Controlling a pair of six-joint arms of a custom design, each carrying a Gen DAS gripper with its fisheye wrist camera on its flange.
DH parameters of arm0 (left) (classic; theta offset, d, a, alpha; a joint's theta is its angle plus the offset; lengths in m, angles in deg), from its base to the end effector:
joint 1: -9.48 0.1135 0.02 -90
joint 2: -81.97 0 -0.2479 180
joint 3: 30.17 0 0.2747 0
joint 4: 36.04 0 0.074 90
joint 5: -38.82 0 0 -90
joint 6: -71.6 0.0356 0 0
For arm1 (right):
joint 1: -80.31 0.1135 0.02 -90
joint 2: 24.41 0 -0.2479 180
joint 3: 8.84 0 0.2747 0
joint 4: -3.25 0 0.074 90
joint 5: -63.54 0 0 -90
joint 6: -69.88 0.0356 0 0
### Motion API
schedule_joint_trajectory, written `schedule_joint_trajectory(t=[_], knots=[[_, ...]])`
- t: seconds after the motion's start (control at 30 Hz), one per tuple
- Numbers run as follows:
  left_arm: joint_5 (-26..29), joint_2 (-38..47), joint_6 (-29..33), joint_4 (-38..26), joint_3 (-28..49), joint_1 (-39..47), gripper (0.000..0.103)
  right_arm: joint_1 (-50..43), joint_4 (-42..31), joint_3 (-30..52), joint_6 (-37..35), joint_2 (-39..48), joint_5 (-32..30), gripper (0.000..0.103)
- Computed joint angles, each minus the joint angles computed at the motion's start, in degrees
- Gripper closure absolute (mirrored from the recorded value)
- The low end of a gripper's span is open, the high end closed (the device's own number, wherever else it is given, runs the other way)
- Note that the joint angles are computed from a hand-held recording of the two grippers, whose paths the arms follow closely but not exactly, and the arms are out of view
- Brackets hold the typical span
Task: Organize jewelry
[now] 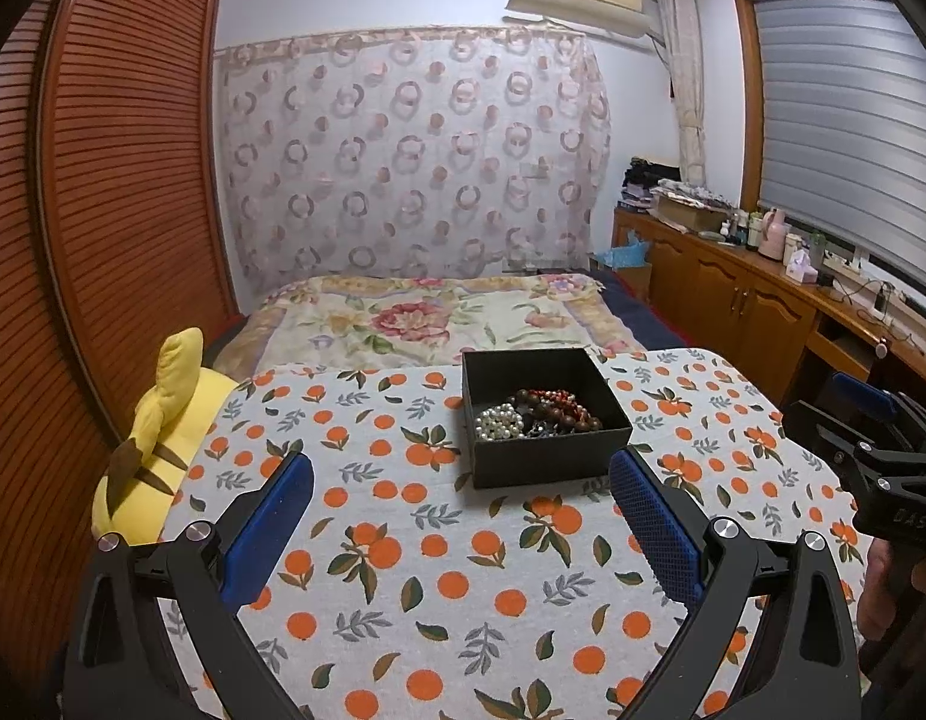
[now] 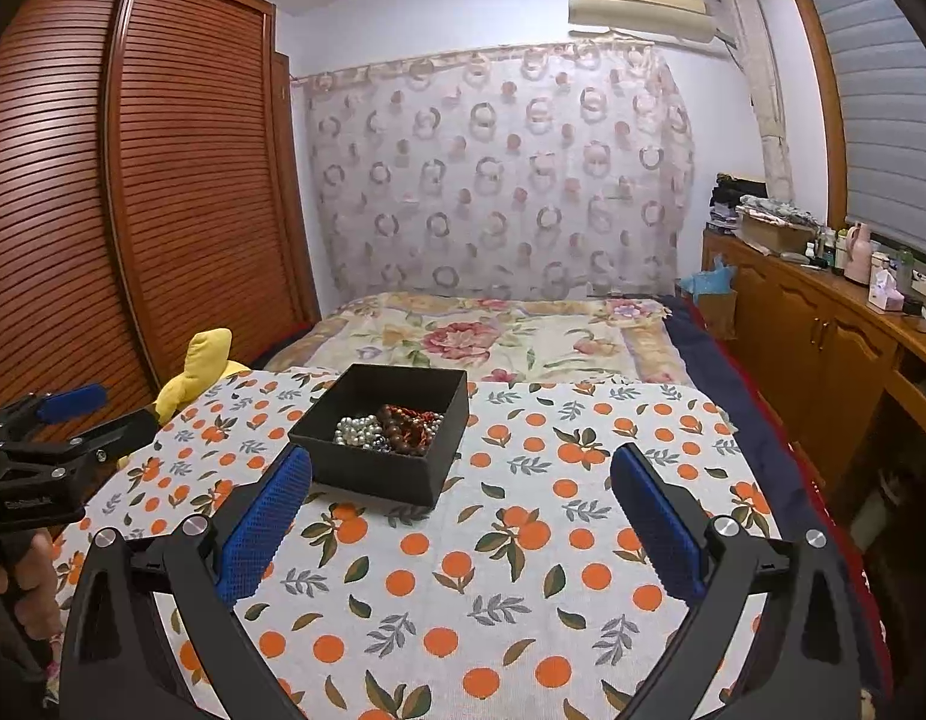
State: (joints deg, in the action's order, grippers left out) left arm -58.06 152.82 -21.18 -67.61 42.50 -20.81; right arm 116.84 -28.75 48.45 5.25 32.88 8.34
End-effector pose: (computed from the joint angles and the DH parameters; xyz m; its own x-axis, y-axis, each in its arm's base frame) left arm 0.2683 -0.1518 0.3021 -0.4479 0.2059 -0.8701 0.3897 0.9208 0.0173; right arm 0.2116 0.1315 0.2674 -0.4275 0.1211 -0.8958 0.0922 0.9917 0.0901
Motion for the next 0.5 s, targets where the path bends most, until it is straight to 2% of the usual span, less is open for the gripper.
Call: schedule_joint_trajectory(t=[0.5], knots=[[0.1, -0.1, -0.1, 0.2, -0.2, 0.2, 0.008, -0.2, -0.6, -0.6, 0.8, -0.8, 1.0, 0.002]])
